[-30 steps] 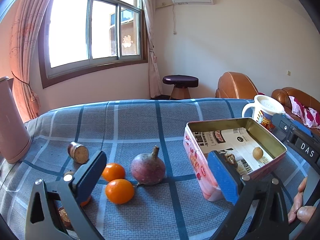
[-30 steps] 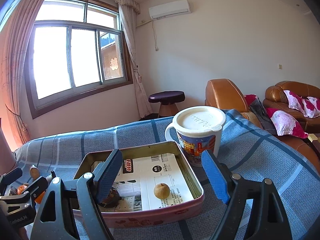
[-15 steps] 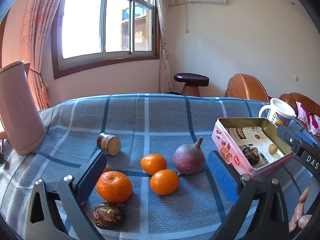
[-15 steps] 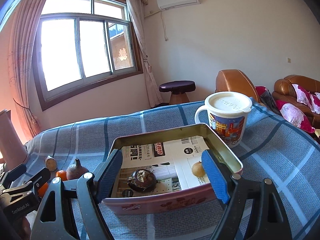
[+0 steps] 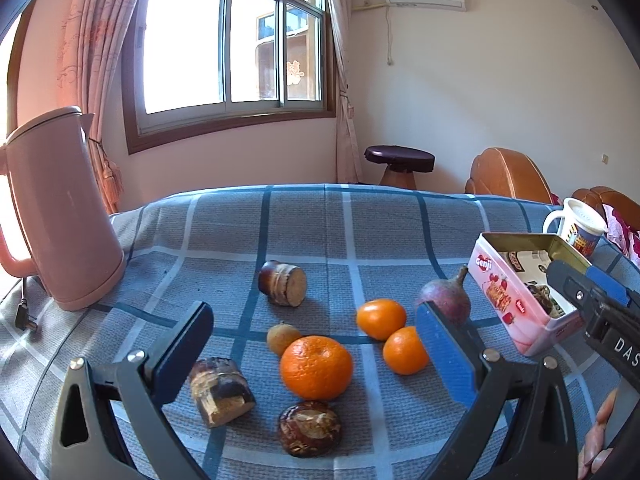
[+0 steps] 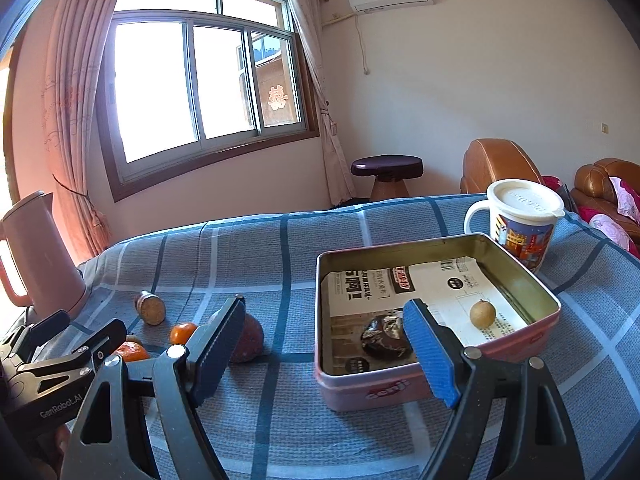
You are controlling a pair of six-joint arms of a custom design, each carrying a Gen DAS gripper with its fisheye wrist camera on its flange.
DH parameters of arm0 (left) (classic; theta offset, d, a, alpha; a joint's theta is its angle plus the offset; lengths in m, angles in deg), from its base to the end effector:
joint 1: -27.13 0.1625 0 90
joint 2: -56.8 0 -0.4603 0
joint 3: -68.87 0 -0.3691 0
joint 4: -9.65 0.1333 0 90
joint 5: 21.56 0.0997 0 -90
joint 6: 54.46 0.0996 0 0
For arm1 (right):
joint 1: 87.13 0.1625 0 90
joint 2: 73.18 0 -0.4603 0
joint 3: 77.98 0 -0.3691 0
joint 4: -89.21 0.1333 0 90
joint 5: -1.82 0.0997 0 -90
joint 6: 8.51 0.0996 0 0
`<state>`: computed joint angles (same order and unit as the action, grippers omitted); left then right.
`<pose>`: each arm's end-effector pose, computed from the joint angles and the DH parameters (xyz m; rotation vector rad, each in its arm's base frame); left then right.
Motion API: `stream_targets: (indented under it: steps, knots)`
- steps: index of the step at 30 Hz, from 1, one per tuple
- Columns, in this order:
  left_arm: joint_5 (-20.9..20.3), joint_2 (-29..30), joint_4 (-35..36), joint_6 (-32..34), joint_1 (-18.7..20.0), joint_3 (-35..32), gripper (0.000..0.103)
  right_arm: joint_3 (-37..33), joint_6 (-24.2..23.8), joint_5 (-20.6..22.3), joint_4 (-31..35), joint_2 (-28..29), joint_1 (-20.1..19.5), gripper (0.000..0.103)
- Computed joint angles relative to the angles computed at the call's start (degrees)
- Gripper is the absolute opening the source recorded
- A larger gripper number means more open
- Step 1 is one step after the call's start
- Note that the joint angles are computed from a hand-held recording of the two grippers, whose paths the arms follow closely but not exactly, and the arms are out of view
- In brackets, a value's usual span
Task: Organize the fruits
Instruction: 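Move both open tools back toward the remaining fruits on the table, then grasp a dark brown round fruit with the right tool while the left tool grasps a cut brown chunk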
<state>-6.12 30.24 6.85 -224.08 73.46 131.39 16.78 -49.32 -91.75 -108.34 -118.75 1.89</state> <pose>-0.3024 -0.6489 0.0536 0.1546 1.9067 -1.3027 0.1151 -0.7025 0.2446 0.7913 -2.3090 1.2461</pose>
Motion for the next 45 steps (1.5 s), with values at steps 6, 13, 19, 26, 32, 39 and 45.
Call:
stream_targets:
  steps: [6, 13, 19, 26, 32, 39, 45]
  knots:
    - [-0.9, -2.9, 1.4, -2.6, 0.8, 3.3, 0.103, 1.3, -1.4, -0.3, 0.9, 0.8, 1.5, 0.083]
    - [-2.7, -5.8, 6.6, -7.7, 2.3, 5.7, 0.103, 2.0, -1.8, -1.2, 6.2, 1.4, 3.2, 0.082]
    - [-5.1, -6.1, 17.9, -18.6, 4.0, 4.4, 0.103, 2.2, -4.1, -1.3, 14.4, 1.7, 4.8, 0.082]
    - [-5.4, -5.8, 28.2, -26.3, 4.9, 3.6, 0.103, 0.3, -6.5, -5.3, 26.3, 3.3, 7.1, 0.075]
    - [-2.7, -7.8, 25.3, -24.1, 4.9, 5.8, 0.103, -0.9, -6.5, -10.7, 29.4, 5.3, 8.6, 0.062]
    - [3.3, -8.8, 22.6, -18.4, 4.4, 7.0, 0.103, -0.5, -7.1, -11.4, 29.3, 4.9, 8.5, 0.042]
    - [12.4, -8.8, 25.2, -18.8, 4.6, 6.6, 0.103, 2.5, -11.7, -12.1, 20.8, 3.0, 7.7, 0.042]
